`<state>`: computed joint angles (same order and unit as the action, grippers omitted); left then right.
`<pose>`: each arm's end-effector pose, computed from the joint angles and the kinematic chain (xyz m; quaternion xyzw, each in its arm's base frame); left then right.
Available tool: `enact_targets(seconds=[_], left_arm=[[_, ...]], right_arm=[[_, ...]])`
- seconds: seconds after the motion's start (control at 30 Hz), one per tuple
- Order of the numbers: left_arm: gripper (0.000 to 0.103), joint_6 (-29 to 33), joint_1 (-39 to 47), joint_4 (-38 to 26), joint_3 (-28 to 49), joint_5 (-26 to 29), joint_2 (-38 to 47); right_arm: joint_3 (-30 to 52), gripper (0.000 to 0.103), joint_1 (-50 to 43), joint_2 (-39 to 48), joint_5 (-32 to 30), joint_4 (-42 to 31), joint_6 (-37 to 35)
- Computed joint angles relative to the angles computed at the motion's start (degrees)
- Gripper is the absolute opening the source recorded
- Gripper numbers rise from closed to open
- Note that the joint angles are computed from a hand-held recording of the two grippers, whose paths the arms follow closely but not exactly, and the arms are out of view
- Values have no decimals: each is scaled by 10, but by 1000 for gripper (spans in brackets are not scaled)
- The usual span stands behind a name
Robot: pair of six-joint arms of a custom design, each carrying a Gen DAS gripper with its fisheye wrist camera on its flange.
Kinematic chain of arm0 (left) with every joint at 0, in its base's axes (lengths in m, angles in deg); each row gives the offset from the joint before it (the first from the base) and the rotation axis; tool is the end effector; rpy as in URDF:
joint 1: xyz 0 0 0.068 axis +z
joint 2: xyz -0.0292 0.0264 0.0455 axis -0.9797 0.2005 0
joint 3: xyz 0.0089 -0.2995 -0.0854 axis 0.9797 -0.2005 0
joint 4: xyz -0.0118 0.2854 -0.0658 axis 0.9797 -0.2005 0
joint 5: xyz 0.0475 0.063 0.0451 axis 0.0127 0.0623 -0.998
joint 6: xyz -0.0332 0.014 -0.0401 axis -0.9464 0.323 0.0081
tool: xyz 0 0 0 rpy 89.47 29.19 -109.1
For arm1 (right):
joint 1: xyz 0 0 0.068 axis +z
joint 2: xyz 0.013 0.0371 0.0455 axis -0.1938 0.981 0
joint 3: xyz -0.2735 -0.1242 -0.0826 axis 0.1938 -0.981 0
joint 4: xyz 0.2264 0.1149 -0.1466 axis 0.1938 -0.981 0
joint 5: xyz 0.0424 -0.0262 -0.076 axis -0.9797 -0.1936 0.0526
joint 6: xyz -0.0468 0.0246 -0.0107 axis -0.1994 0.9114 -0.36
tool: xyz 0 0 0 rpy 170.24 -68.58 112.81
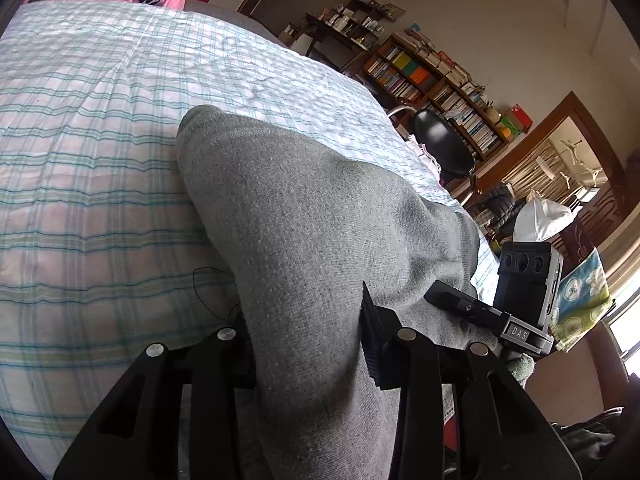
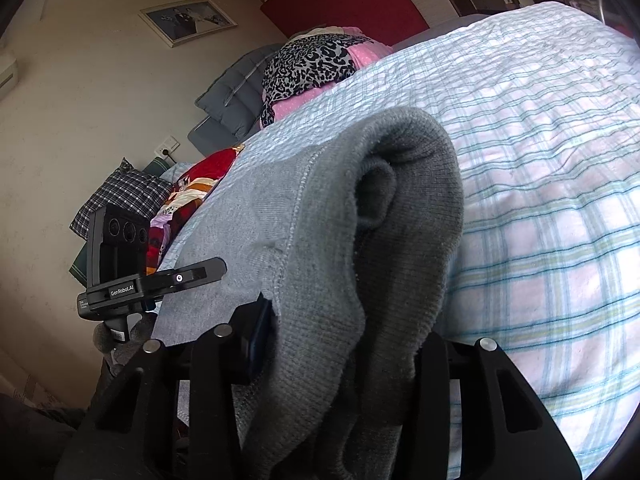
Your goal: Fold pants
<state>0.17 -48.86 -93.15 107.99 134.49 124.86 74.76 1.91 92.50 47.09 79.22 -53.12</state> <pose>0.3058 0.1414 0.1661 0.2086 0.8679 -0.3881 0.2293 0.2205 0.0648 0.1391 0.0336 0.8612 0.3289 0.3859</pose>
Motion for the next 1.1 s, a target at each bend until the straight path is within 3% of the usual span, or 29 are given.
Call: enact_targets(seconds=[0.2,0.53,0.8,1.1], left_arm=[[36,-16,-18,1,15,33,-37],[36,-241,-145,167,83,46,-46],[36,-417,-264,278,202,10,55],[36,-492,-358,269,373,-33,211]], right_arm=[[34,43,-27,-45,-11,-48,-33],[179,43,-150,38,-77,-99,-111],[316,43,-236,172,-110,-128,-137],[438,43,-307,297,-114,-199,-160]])
